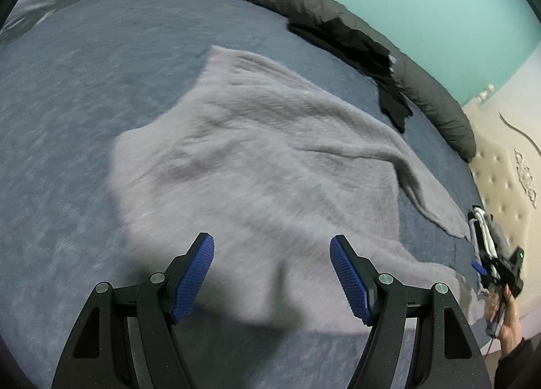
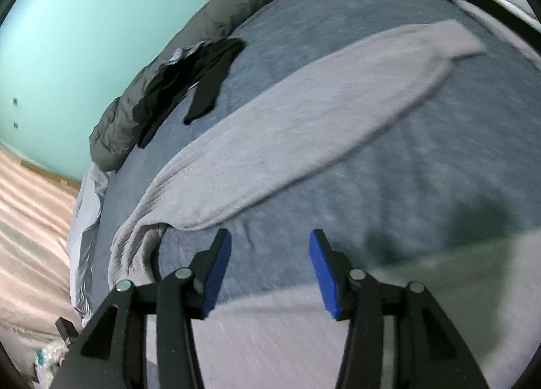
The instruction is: Fold clothes
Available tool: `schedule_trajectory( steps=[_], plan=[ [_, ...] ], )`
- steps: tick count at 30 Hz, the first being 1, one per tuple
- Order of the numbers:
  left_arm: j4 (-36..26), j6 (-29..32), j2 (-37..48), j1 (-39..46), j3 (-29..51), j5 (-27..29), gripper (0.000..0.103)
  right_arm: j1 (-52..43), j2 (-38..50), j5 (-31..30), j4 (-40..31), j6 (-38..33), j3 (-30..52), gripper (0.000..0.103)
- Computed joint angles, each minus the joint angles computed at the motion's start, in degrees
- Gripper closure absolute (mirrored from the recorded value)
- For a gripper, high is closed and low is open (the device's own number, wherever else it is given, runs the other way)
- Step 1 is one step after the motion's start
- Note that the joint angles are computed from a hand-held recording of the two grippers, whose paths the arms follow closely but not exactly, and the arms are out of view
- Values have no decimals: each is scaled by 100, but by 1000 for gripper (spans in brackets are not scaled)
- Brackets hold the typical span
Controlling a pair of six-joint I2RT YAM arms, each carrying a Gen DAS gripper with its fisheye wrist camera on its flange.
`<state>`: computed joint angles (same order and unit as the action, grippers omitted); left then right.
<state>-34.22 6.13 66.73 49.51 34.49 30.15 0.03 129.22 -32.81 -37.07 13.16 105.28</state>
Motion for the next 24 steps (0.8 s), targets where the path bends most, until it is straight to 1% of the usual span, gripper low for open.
schedule_trajectory(
  steps=[2, 5, 7, 11, 17, 19, 20, 24],
  plan=[
    [-283, 311, 42, 392, 18, 96, 28, -219, -249, 21, -131, -244, -320, 52],
    [-450, 652, 175, 820, -35, 156, 28, -633, -570, -6, -418, -651, -801, 52],
    [-364, 784, 314, 943, -114, 14, 28, -879, -676, -51, -622, -853, -998, 52],
    [-214, 939, 606, 1192, -184, -5, 28, -1320, -891, -48, -1015, -1360, -1322, 52],
    [-50, 1141, 841, 1389, -299, -26, 29, -1745, -1145, 50, -1172, -1847, -1870, 52],
    [-56, 1131, 833, 1449, -306, 67, 31, -1801, -1163, 89, -1176, -1929, -2038, 52],
    [-75, 1145, 852, 1482, -299, 133, 35, -1832, -1169, 86, -1155, -1945, -2111, 52],
    [-27, 1140, 936, 1507, -294, 324, 42, -1914, -1197, 17, -960, -1808, -2423, 52]
  ],
)
